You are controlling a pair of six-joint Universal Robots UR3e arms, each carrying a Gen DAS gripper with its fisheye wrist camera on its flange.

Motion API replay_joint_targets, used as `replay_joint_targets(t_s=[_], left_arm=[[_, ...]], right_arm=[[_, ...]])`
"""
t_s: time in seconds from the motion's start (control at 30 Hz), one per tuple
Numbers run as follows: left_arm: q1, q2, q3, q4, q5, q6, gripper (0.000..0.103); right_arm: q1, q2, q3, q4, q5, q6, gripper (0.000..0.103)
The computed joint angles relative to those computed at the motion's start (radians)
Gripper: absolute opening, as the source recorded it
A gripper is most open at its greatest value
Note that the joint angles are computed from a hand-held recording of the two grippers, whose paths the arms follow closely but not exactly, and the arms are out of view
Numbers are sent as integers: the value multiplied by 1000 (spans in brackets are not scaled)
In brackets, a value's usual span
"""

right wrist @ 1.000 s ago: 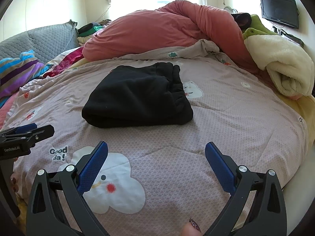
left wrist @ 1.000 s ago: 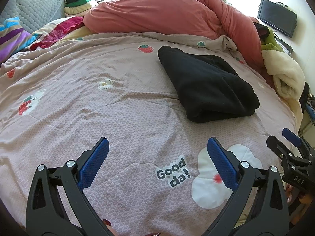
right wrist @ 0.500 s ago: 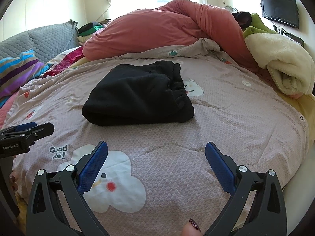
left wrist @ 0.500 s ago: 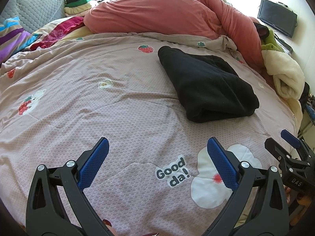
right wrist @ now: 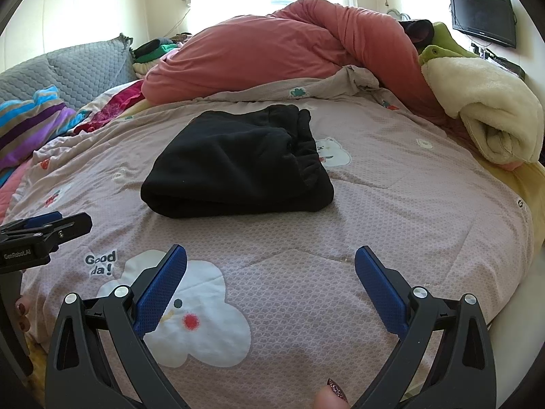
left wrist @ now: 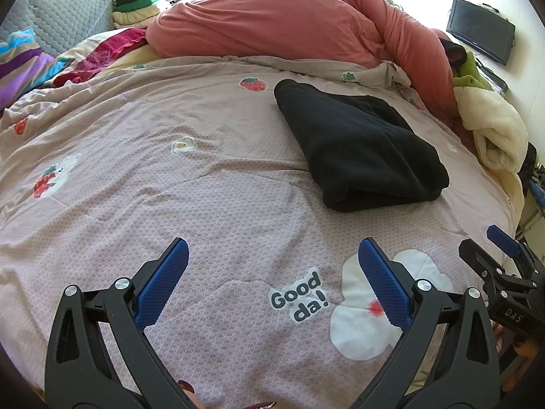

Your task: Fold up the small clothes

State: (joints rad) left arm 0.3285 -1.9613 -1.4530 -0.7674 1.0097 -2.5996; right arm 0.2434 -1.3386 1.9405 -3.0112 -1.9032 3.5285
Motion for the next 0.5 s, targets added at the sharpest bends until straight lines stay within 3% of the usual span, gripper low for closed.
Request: replay_joint_targets(t_s=[0.5], left_arm=[[-5,-4,6,-7,18,7,94]], right_arm=[[-3,-2,1,4,1,0,98]])
